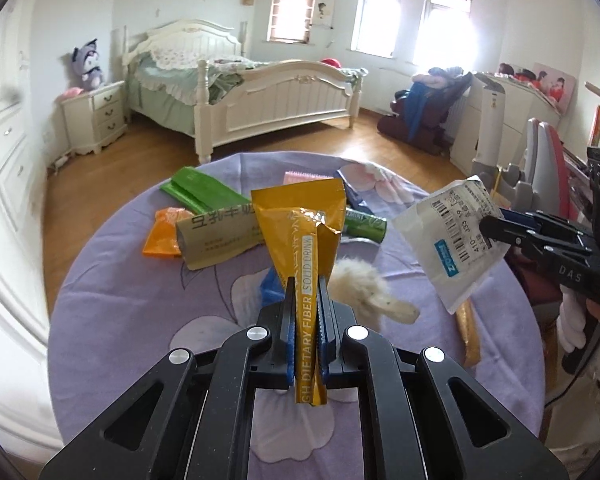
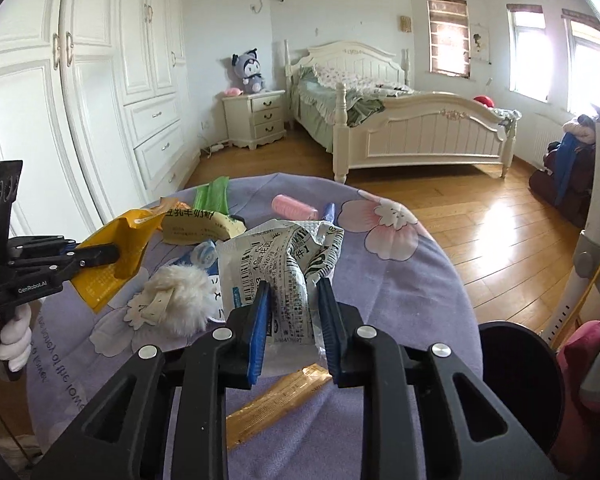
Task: Collect trash
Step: 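Carry the yellow bag and white packet to the bin and release both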
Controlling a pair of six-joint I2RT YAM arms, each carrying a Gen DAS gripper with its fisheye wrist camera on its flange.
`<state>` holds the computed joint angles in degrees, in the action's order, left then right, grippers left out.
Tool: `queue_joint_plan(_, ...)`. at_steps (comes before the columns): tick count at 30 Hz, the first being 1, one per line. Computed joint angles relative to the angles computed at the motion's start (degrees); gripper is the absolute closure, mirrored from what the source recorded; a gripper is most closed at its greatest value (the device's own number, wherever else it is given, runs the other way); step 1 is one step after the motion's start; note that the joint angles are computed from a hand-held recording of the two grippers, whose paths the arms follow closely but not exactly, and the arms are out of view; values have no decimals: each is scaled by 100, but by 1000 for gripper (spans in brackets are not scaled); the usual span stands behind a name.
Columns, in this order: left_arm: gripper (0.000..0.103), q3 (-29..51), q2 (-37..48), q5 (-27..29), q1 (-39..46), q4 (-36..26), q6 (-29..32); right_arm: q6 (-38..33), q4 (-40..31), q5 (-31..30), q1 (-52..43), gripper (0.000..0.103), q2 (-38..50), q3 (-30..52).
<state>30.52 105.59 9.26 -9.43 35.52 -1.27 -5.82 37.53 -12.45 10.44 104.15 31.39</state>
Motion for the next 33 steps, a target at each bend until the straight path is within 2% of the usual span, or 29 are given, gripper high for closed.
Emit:
queue_joint_plan(7,94,458,48,-100,-719,-85,-721,332,1154,468,-437,79,-387,-730)
queue_joint_plan(15,94,1719,864,12,-1815,-288,-1427,314,2221,1057,-1296,79,-194,-1176)
queue_joint_plan(22,94,2994,1804,14,-2553,-644,-1692,5,2793,1182,-2168,79,488,-1210)
queue_joint_plan(27,94,4181,2502,23,-2887,-1298,-1637,-76,2937,1218,-2567,79,1018,-1018)
queue_joint_plan(33,94,5163,3144,56,-3198,-1791,-1585,-182,3104,1247,-2859,79,1499,-877)
